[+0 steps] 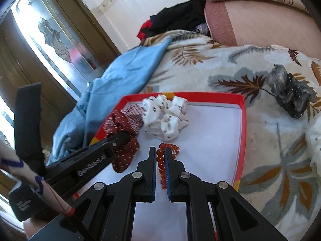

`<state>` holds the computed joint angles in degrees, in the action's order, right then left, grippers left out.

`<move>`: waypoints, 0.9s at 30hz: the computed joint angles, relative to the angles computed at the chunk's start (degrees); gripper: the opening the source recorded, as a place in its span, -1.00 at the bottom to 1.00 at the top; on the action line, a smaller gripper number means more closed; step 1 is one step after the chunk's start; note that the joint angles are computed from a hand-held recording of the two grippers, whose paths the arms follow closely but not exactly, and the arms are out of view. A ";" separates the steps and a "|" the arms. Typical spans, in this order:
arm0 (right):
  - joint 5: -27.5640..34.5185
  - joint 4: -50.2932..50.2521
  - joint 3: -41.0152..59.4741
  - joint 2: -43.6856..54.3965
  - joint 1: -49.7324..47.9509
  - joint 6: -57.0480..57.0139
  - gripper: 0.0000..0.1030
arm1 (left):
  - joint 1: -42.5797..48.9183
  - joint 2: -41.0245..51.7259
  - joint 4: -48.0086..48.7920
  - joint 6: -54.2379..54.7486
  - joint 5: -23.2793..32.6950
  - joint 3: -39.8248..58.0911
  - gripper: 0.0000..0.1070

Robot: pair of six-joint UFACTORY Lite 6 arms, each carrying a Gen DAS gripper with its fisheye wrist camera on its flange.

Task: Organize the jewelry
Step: 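Lower both items into the tray and open both tools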

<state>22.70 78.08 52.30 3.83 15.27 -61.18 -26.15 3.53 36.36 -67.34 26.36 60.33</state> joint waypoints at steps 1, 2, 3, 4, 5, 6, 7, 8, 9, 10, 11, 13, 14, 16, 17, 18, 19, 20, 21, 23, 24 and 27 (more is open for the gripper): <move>0.19 -0.19 0.14 0.79 -0.25 0.37 -0.83 | -0.08 0.44 -0.11 -0.10 0.21 0.20 -0.63; 0.37 -0.39 0.14 1.10 -0.45 0.67 -0.82 | 0.09 0.85 -0.41 0.15 0.18 0.41 -0.63; 0.26 -1.23 0.30 1.68 -0.50 1.62 -0.82 | 0.25 1.18 -0.78 0.46 0.17 0.62 -0.62; -0.12 -2.51 0.37 2.13 -0.45 2.88 -0.81 | 0.31 1.34 -1.02 0.57 0.25 0.76 -0.61; -0.29 -3.27 0.26 2.34 -0.47 3.60 -0.81 | 0.36 1.49 -1.11 0.51 0.31 0.75 -0.60; 0.00 -3.56 0.12 2.68 -0.72 3.87 -0.81 | 0.30 1.72 -1.01 0.33 0.43 0.93 -0.60; 0.72 -3.31 -0.08 2.94 -1.07 3.57 -0.81 | 0.28 1.67 -0.92 0.12 0.53 0.90 -0.60; 1.18 -3.30 -0.28 3.00 -1.32 3.46 -0.81 | 0.19 1.58 -0.74 -0.30 0.54 0.80 -0.56; 0.91 -3.54 -0.37 2.89 -1.32 3.67 -0.81 | 0.16 1.59 -0.55 -0.64 0.52 0.79 -0.52; 0.85 -3.70 -0.62 2.52 -1.36 3.71 -0.81 | 0.18 1.54 -0.69 -0.65 0.29 0.77 -0.47; 0.99 -4.02 -0.52 2.53 -1.43 3.89 -0.78 | 0.31 1.48 -1.06 -0.35 -0.11 0.69 -0.44; 1.26 -5.32 -0.42 2.14 -1.52 5.04 -0.63 | 0.22 1.33 -1.20 -0.36 -0.41 0.71 -0.33; 1.11 -5.26 -0.64 1.71 -1.52 5.02 -0.50 | 0.09 1.03 -0.87 -0.76 -0.49 0.58 -0.26; 1.21 -5.11 -1.05 0.71 -1.64 4.61 -0.41 | -0.01 0.55 -0.62 -1.19 -0.92 0.39 -0.25; 1.03 -5.41 -1.28 0.10 -1.59 4.81 -0.40 | -0.15 0.18 -0.16 -1.60 -1.05 0.26 -0.25; 0.92 -6.02 -1.47 -0.55 -1.60 5.32 -0.38 | -0.27 -0.03 0.33 -2.13 -1.06 0.14 -0.25; 1.11 -6.51 -1.70 -1.31 -1.85 5.73 -0.36 | -0.32 -0.48 0.79 -2.66 -1.46 -0.12 -0.25; 1.29 -6.72 -1.91 -1.96 -2.15 6.00 -0.33 | -0.28 -0.87 1.06 -3.07 -1.88 -0.31 -0.25; 1.53 -6.98 -2.03 -2.48 -2.45 6.34 -0.33 | -0.24 -1.25 1.40 -3.59 -2.26 -0.45 -0.25; 2.47 -7.12 -2.85 -4.33 -3.72 6.44 -0.32 | -0.44 -2.20 2.63 -5.05 -3.04 -0.92 -0.25; 2.97 -7.68 -3.35 -5.56 -4.61 6.86 -0.32 | -0.61 -2.34 3.35 -5.78 -3.35 -0.83 -0.25; 4.05 -10.11 -4.79 -9.27 -6.93 8.08 -0.15 | -2.10 -2.36 5.33 -7.24 -3.69 -0.04 -0.25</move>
